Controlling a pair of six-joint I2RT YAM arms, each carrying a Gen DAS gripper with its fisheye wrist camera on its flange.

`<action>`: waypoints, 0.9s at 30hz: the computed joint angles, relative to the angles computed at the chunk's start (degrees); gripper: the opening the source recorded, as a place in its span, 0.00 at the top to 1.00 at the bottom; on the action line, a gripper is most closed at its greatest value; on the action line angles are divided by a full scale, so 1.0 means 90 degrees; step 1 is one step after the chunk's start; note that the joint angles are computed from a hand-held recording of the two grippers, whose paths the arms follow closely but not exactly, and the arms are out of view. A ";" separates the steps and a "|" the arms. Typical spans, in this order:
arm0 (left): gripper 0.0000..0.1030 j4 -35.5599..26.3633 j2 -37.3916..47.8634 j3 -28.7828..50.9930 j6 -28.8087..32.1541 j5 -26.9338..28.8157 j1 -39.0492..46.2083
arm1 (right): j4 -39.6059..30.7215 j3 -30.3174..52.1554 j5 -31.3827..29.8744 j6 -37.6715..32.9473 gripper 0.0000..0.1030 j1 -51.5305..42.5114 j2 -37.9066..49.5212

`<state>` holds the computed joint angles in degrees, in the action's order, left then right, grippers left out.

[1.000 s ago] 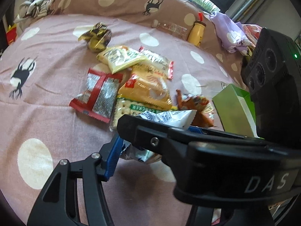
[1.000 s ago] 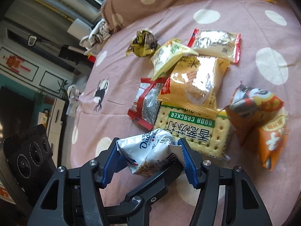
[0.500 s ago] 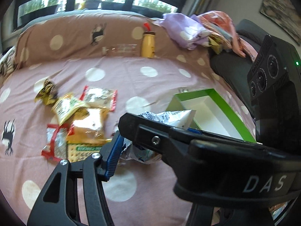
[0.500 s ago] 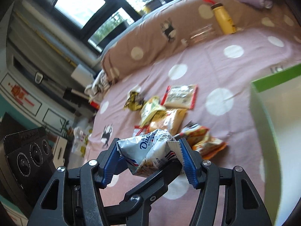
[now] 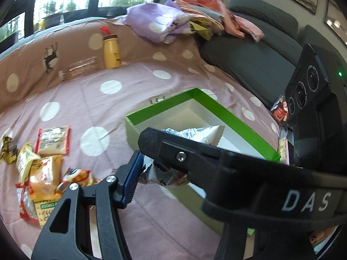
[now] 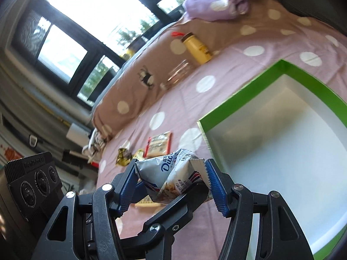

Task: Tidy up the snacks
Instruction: 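Carry the white peanut bag with the right gripper over the green box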

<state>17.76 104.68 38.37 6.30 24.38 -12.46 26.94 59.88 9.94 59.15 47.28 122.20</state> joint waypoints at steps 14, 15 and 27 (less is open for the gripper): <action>0.46 -0.0322 0.0649 0.0703 0.0087 -0.0011 -0.0796 | 0.0765 -0.1215 0.0279 0.0648 0.38 -0.0339 -0.0331; 0.46 -0.0354 0.0689 0.0748 0.0077 -0.0021 -0.0833 | 0.0821 -0.1279 0.0270 0.0687 0.38 -0.0364 -0.0336; 0.46 -0.0690 0.1182 0.1258 0.0076 -0.0059 -0.1075 | 0.1061 -0.1567 0.0102 0.0982 0.38 -0.0574 -0.0231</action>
<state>11.55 115.31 49.69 6.98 23.84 -22.13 36.49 45.78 10.86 67.99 42.12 120.12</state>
